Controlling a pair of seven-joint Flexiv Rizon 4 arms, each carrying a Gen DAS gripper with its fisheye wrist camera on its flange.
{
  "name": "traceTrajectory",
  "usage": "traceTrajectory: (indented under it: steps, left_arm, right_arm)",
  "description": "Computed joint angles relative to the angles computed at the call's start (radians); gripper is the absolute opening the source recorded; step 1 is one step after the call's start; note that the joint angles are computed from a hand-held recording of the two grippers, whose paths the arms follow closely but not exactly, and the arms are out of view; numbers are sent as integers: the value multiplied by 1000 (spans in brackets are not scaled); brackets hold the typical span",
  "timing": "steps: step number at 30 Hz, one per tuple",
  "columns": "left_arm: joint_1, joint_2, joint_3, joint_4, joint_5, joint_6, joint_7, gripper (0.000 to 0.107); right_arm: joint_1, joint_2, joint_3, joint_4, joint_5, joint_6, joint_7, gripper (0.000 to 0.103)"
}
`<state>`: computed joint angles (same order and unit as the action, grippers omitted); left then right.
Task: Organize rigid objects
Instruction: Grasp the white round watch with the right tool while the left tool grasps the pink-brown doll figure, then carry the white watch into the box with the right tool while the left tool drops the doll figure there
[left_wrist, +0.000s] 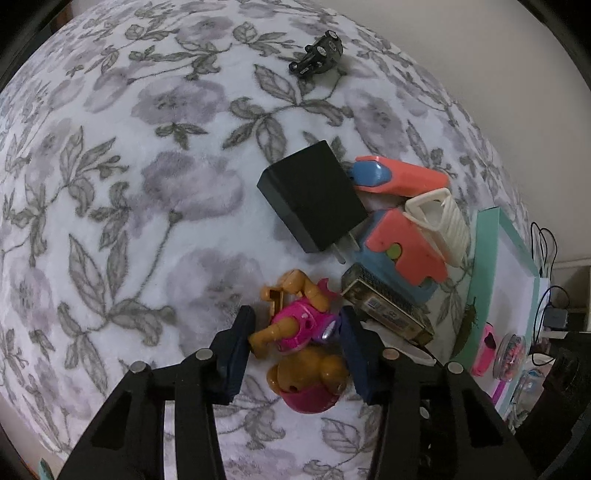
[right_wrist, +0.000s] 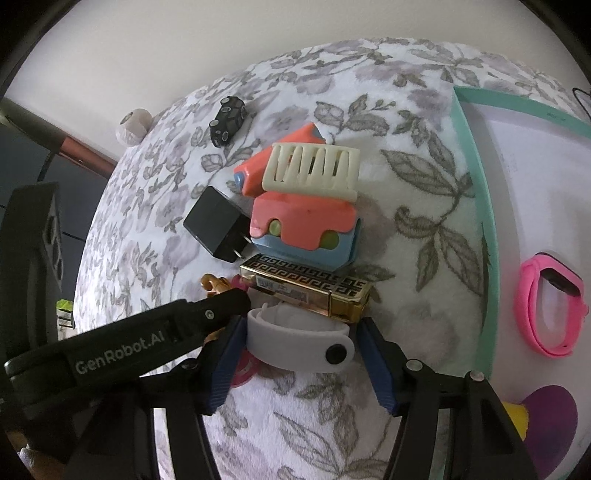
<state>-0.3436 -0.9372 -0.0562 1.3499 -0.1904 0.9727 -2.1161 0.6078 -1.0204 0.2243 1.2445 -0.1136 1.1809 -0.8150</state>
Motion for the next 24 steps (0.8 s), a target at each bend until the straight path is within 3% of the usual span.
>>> traceTrajectory:
  steps: [6, 24]
  left_arm:
    - [30, 10, -33, 31, -32, 34, 18, 48]
    - [91, 115, -69, 193, -116, 180, 72, 48]
  right_arm:
    - [-11, -1, 20, -4, 12, 1, -19, 57]
    - [-16, 27, 14, 19, 14, -21, -51, 56]
